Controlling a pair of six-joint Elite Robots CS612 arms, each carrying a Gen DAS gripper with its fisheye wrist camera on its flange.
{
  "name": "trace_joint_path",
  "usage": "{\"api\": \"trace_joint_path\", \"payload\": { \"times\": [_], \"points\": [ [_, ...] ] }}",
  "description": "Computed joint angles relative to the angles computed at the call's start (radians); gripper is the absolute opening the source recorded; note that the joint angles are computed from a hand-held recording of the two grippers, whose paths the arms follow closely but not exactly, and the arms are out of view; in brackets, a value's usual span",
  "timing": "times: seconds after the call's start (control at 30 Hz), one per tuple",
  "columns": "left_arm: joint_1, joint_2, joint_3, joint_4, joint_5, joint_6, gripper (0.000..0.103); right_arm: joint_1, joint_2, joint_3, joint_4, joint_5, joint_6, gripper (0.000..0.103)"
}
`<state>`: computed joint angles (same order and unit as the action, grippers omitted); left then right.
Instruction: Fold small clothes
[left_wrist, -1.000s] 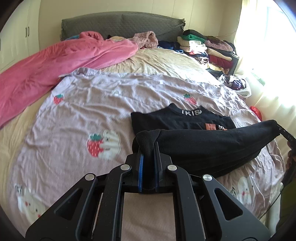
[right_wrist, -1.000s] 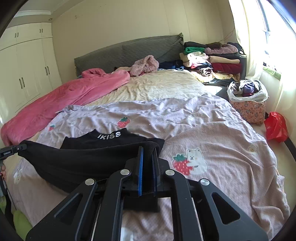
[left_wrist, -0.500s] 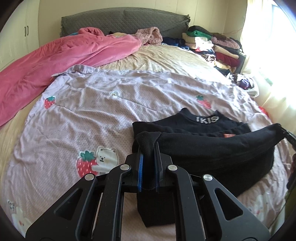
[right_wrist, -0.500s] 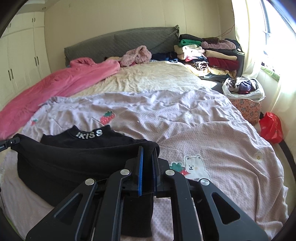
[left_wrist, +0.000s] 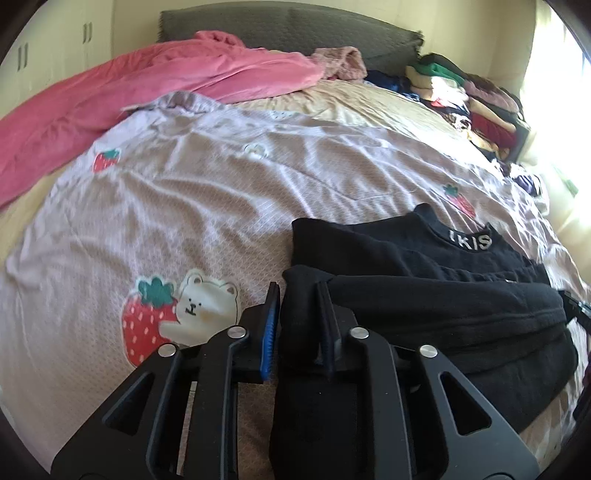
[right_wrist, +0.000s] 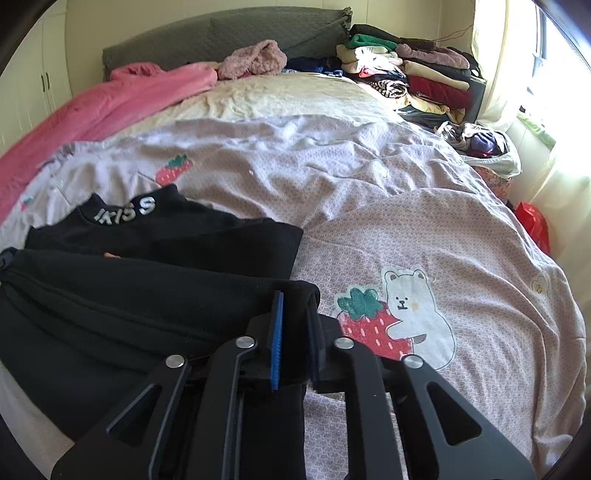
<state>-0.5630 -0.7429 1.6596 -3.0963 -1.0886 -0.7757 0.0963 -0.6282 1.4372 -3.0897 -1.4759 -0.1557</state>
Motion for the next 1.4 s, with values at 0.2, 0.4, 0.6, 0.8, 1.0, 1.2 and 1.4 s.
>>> {"api": "trace_joint_path", "payload": {
  "times": [0.2, 0.4, 0.6, 0.8, 1.0, 1.2, 1.4],
  "points": [
    [-0.004, 0.001, 0.011, -0.035, 0.013, 0.056, 0.023, 0.001, -0.02, 0.035, -0.068, -0.027, 0.004, 0.056],
    [0.007, -0.014, 0.029, -0.053, -0.029, 0.066, 0.044, 0.007, -0.07, 0.131, -0.215, 0.005, 0.03, 0.059],
    [0.002, -0.031, 0.045, -0.045, -0.018, 0.079, 0.05, 0.039, -0.102, 0.184, -0.228, 0.133, -0.054, 0.059],
    [-0.009, -0.057, 0.072, -0.04, 0.019, 0.109, 0.052, 0.071, -0.1, 0.184, -0.165, 0.199, -0.129, 0.059],
    [-0.007, -0.081, 0.095, -0.065, -0.035, 0.143, 0.052, 0.088, -0.082, 0.157, -0.093, 0.193, -0.166, 0.059],
    [-0.002, -0.07, 0.078, -0.078, -0.203, 0.25, 0.051, 0.104, -0.048, 0.107, -0.044, 0.141, -0.189, 0.059],
    [-0.012, -0.039, 0.036, -0.013, -0.263, 0.332, 0.042, 0.105, -0.013, 0.044, -0.025, 0.137, -0.172, 0.059]
  ]
}}
